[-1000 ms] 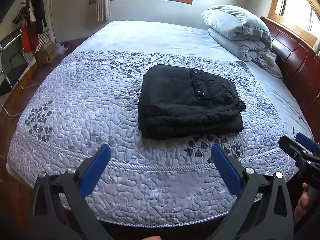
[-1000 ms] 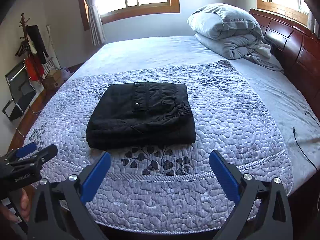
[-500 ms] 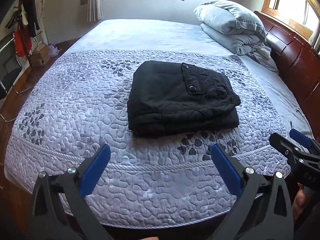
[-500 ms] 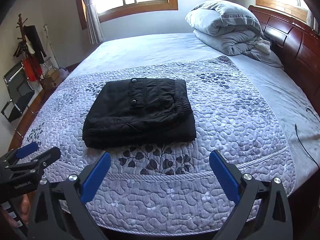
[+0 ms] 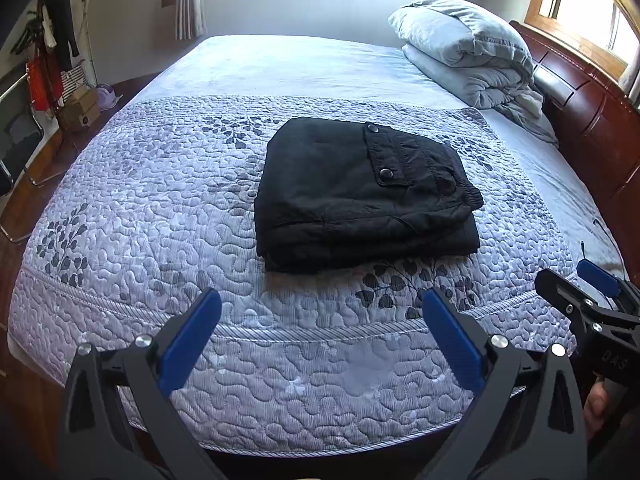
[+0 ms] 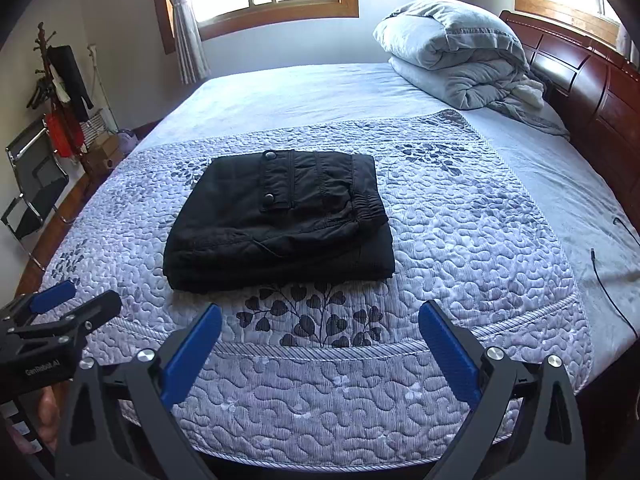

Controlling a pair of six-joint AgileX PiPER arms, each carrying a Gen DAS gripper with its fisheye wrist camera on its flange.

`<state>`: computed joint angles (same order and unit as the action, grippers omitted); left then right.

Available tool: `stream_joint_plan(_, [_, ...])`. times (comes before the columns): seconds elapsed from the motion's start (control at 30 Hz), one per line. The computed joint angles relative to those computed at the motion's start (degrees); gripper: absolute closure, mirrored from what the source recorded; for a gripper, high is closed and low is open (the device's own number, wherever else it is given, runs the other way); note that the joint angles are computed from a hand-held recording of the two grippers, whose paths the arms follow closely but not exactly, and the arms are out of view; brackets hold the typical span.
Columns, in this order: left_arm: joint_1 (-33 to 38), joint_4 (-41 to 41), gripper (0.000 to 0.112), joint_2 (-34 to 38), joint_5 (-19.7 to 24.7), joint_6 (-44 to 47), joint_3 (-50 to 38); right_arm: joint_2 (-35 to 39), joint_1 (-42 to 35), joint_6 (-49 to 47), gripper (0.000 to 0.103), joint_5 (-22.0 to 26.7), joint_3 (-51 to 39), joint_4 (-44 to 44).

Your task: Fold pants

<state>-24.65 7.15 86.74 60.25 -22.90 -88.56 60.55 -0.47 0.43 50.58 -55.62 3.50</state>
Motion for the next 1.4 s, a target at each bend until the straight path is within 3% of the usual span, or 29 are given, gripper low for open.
stream_joint_plan(1.4, [0.0, 0.4, 0.012, 2.2, 1.3, 1.8, -1.7, 1.8, -0.8, 0.0, 0.004, -0.9, 0.6, -0.1])
